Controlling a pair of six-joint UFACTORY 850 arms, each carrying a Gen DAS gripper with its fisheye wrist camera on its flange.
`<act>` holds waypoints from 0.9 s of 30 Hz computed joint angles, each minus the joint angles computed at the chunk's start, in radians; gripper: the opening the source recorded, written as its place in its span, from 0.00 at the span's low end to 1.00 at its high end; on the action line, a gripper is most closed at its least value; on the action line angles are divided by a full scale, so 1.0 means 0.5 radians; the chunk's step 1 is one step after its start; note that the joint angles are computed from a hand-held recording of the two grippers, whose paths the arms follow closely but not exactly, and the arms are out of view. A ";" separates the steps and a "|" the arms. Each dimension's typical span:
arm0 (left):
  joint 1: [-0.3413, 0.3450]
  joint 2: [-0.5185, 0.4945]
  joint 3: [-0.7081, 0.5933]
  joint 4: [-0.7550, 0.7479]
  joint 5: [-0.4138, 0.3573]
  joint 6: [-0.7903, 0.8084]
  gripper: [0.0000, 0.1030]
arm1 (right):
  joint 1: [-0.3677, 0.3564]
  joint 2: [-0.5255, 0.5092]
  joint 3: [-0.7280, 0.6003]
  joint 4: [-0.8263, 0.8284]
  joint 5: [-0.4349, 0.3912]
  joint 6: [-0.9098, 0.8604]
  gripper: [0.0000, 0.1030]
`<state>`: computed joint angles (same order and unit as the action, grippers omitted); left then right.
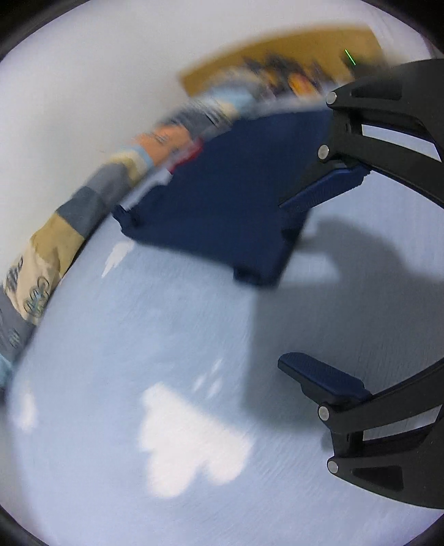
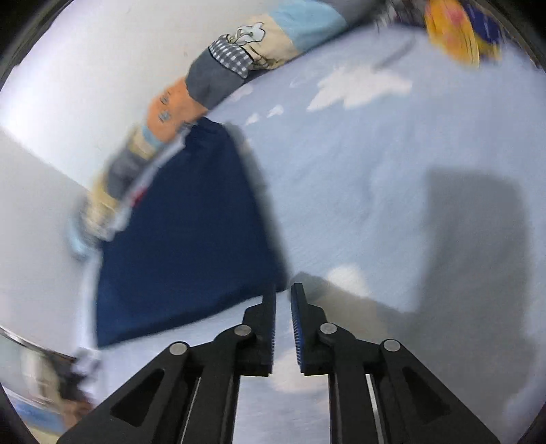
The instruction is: Fold large clothes
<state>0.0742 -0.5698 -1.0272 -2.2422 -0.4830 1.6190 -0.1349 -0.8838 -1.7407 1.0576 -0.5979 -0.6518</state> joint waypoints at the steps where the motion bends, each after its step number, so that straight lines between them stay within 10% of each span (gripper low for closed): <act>1: 0.003 -0.014 0.001 0.025 -0.093 -0.091 0.83 | -0.013 -0.013 0.021 0.188 -0.070 -0.069 0.18; 4: -0.041 -0.067 -0.027 -0.050 -0.206 -0.179 0.83 | -0.011 -0.067 0.052 0.537 -0.194 -0.092 0.33; 18: -0.217 -0.350 -0.490 -0.961 0.142 0.360 1.00 | 0.116 -0.406 -0.401 0.876 0.047 -0.008 0.33; 19: -0.225 -0.346 -0.486 -1.042 0.166 0.434 0.96 | 0.117 -0.416 -0.416 0.879 0.039 -0.031 0.24; 21: -0.243 -0.343 -0.521 -1.232 0.305 0.590 0.28 | 0.128 -0.460 -0.514 0.742 0.061 0.057 0.18; 27: -0.264 -0.211 -0.340 -1.483 0.247 0.973 0.15 | 0.145 -0.279 -0.291 0.902 0.152 -0.306 0.12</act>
